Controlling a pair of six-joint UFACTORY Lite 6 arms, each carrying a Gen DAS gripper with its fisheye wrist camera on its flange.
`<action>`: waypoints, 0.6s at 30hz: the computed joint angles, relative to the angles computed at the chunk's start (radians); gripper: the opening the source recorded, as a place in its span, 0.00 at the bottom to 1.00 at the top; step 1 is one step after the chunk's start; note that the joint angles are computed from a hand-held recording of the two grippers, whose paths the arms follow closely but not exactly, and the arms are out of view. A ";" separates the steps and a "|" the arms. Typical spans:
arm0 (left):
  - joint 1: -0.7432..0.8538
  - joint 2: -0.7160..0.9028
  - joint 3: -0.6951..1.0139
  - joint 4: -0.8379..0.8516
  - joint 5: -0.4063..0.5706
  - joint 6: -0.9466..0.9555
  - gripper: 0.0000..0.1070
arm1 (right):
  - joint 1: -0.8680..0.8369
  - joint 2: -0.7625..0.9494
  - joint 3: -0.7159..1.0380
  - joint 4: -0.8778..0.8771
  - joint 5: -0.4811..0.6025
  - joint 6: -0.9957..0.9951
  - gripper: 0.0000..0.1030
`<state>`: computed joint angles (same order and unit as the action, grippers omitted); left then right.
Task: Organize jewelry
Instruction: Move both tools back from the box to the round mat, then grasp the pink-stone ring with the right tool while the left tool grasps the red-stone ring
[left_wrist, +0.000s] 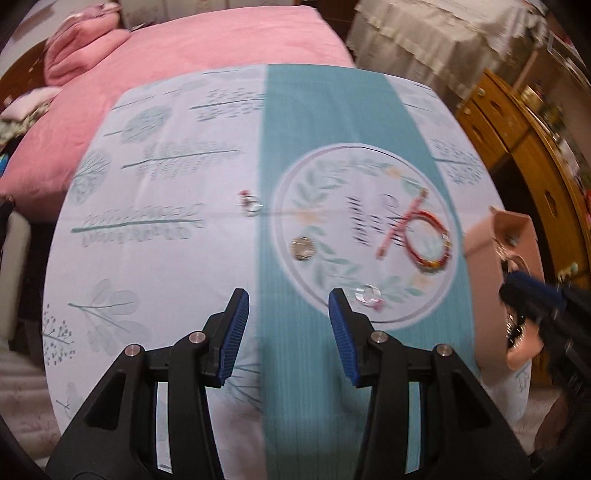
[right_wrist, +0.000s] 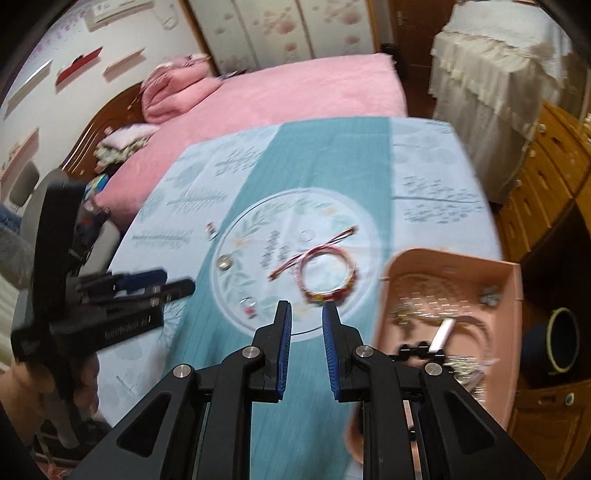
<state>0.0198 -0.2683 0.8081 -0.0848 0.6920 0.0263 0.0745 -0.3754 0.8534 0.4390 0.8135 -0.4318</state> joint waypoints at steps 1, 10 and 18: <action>0.031 0.013 0.006 -0.013 -0.004 0.025 0.39 | 0.030 0.006 -0.009 -0.003 -0.012 0.015 0.17; 0.191 0.170 0.084 -0.119 -0.046 0.197 0.39 | 0.264 0.177 -0.056 0.083 -0.183 -0.015 0.17; 0.240 0.331 0.184 -0.207 -0.063 0.280 0.39 | 0.329 0.357 0.002 0.050 -0.277 -0.025 0.17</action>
<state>0.2601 0.0628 0.9926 -0.2914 0.6292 0.3059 0.4038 -0.0188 0.8550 0.4893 0.5363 -0.4567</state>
